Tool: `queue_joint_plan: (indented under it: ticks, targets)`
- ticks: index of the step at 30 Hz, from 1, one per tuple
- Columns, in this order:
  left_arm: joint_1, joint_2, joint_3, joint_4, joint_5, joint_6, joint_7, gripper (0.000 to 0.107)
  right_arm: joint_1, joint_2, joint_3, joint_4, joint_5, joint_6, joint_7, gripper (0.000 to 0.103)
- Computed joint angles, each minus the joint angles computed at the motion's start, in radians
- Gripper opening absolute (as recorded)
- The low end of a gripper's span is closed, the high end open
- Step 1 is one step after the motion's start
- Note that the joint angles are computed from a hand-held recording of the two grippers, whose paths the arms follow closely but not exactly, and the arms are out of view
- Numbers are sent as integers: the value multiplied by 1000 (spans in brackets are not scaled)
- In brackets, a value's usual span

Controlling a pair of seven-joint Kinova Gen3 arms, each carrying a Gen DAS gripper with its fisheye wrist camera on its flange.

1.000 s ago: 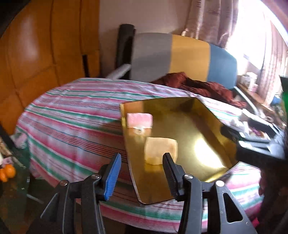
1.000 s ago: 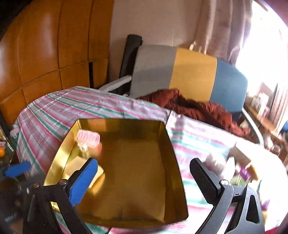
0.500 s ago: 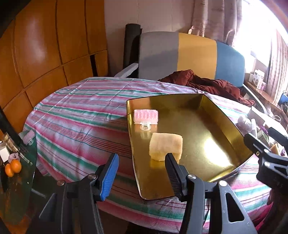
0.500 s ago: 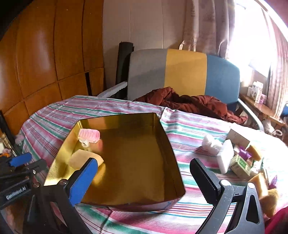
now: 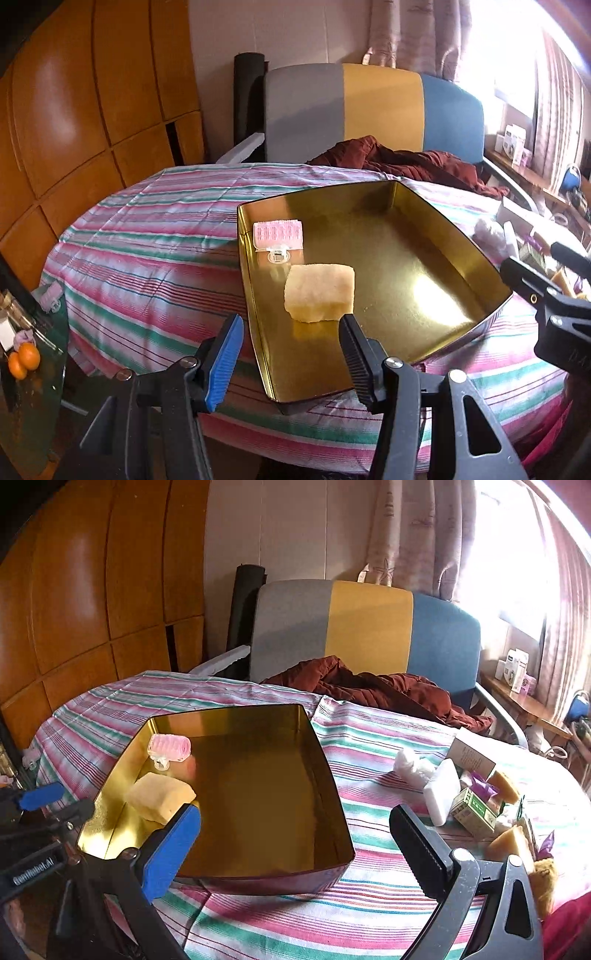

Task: Organize objects
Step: 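Move both grippers from the gold tray back toward the pile of items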

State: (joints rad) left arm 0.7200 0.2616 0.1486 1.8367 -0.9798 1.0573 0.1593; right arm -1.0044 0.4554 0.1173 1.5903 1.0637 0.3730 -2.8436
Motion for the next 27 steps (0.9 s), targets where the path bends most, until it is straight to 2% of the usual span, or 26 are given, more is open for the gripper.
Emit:
queue_joint_plan:
  ticks: [5,9,13,16,21,24,27]
  targets:
    - [4,24,4,-28,19,3,-59,54,21,3,-27,-14,-46,13,41,103]
    - [8,36,-2,-39,27,-19,-108,54,13,4,-14,-20,-64,32,47,103]
    - [1,-3,-9,10,-9,-143,-98,54,17,-3,-10,-12,-70,45,43,103]
    - [-15,-8,-4,8,-11,-205,-138,55,48,-9,-25,-10,-106,52,62,103]
    - [-40,-11,-11,-7,22,-328,-224,66,103,-37,-37,10,-169,73,94,103]
    - [-33,6,-19,-40,34,-347,-281,67,162,-70,-51,33,-233,83,125,103]
    - [-40,25,-22,-80,89,-369,-363,68,227,-108,-61,59,-289,100,157,103]
